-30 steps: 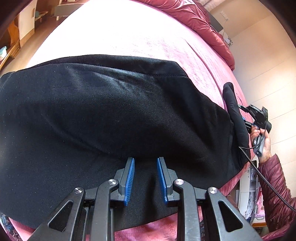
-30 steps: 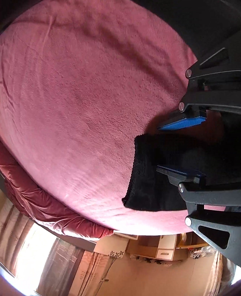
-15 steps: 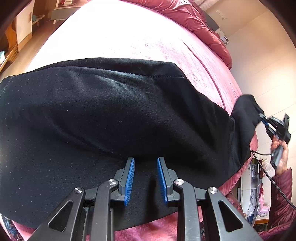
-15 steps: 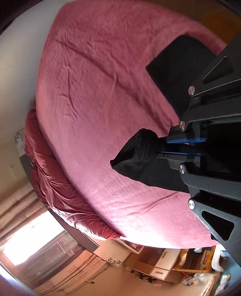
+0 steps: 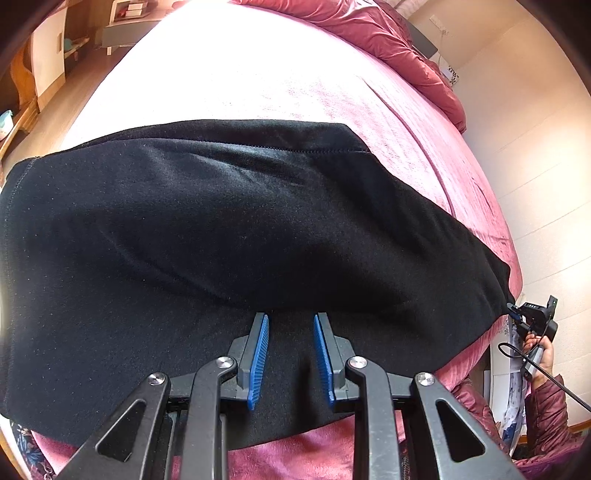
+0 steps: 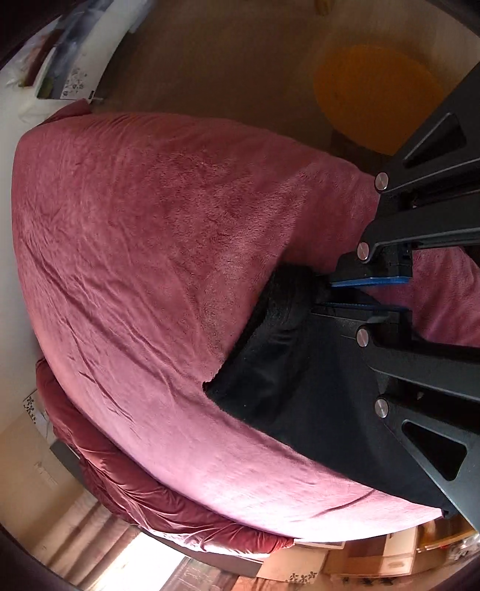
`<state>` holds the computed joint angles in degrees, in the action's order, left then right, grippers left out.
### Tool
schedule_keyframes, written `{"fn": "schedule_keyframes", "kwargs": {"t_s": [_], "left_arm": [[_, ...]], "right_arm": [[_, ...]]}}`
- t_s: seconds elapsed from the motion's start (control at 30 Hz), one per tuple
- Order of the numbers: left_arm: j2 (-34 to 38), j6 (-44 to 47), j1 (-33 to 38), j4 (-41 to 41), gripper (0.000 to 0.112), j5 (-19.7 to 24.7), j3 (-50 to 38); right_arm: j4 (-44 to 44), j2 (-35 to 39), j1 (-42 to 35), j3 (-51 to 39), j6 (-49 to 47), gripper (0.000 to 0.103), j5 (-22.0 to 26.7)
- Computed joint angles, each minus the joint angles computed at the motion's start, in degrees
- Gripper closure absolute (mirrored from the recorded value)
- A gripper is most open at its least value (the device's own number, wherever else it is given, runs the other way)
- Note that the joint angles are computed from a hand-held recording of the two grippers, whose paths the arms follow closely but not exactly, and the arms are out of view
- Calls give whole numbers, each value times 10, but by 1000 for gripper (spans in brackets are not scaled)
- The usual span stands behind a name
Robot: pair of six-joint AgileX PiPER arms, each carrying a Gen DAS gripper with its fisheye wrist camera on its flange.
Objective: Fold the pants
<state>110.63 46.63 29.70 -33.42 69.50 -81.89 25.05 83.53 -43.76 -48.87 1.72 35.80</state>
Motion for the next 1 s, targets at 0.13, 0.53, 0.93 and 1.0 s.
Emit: {"fn": "schedule_keyframes", "kwargs": {"t_s": [0.13,0.53,0.93,1.0], "left_arm": [[-6,-16,-16,10,87,-4,-2],[-22,-19,-48,10,87,-27,19],[-47,-24,-76,17,86,-70,56],[-52,-30,-81,23,86,-77,62]], "right_arm": [[34,2,-9,-5,-44,96,-12],[-122,2,-4,-53,18,52,37],[-226,210,115,-350,104,60,165],[-219,242,121,-376,97,95,179]]}}
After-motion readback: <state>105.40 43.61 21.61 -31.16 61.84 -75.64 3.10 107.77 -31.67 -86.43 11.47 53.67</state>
